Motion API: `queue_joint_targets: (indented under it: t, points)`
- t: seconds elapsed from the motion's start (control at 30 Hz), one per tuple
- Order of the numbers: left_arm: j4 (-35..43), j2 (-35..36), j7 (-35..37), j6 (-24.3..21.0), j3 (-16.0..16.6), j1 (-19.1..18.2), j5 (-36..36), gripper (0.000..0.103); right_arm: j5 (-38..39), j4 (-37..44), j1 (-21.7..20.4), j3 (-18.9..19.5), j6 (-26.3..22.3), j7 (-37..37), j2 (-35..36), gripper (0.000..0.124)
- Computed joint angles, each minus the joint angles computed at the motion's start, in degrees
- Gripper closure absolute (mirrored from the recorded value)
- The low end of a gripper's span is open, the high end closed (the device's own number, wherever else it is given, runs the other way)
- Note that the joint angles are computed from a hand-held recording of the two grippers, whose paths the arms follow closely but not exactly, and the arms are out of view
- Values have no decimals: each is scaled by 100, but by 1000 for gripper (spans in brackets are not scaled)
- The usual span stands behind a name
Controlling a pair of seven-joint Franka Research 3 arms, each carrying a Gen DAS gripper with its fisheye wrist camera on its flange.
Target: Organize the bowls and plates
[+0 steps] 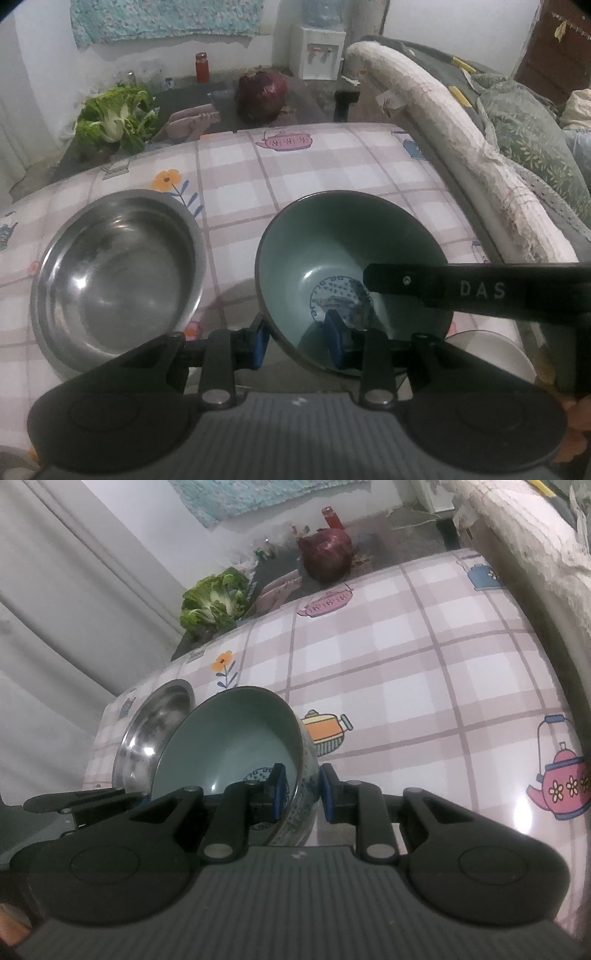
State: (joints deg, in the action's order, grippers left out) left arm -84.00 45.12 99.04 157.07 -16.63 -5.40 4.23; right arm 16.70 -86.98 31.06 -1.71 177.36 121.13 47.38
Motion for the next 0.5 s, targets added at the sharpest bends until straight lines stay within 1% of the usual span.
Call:
queue_joint_targets:
  t: [0.27, 0.5]
  points:
    - [-314, -252, 44, 209, -93, 195, -99, 71, -148, 164, 250, -257, -182, 179, -44, 104]
    - [-595, -472, 141, 380, -203, 447, -249, 71, -425, 541, 427, -412, -466, 421, 42, 104]
